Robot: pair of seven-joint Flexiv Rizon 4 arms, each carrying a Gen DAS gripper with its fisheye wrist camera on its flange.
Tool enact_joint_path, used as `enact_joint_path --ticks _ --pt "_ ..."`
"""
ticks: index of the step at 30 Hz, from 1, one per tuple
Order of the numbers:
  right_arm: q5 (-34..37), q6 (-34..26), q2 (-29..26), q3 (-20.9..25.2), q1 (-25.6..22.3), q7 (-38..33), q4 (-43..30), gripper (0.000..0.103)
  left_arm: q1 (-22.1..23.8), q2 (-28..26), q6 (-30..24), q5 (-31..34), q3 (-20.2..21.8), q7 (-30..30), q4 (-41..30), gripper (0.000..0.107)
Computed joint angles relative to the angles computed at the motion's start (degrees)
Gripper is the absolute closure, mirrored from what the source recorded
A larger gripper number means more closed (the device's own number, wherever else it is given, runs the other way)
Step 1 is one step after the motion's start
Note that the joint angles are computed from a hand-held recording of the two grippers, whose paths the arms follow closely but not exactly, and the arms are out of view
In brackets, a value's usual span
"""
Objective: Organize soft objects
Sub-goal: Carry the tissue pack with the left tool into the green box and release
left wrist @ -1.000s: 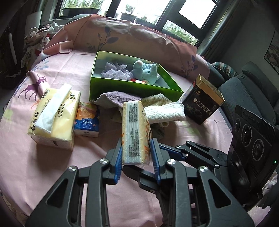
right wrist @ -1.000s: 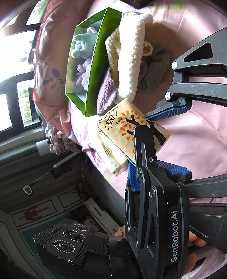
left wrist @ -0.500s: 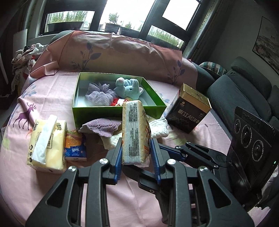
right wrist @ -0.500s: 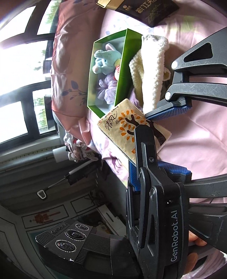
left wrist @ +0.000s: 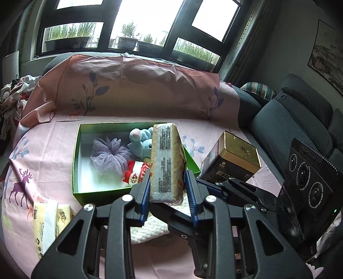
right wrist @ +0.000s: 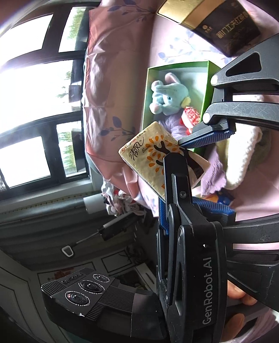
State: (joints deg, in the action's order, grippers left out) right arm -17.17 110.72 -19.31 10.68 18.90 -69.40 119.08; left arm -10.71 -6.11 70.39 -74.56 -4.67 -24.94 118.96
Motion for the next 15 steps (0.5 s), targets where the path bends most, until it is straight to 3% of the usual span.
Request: enact_joint_path --ticks 9,15 --pt "-8.53 -4.23 -7.88 8.37 -11.22 3.98 -9.91 0.054 4.09 -8.35 -2.34 8.97 -1.67 -7.39 -9.45 0.08" --pt "-9.56 -11.36 -13.34 14.21 -15.94 3.33 -16.78 0.054 7.91 -14.61 -6.95 14.63 -3.27 -15.39 -15.93 0.08"
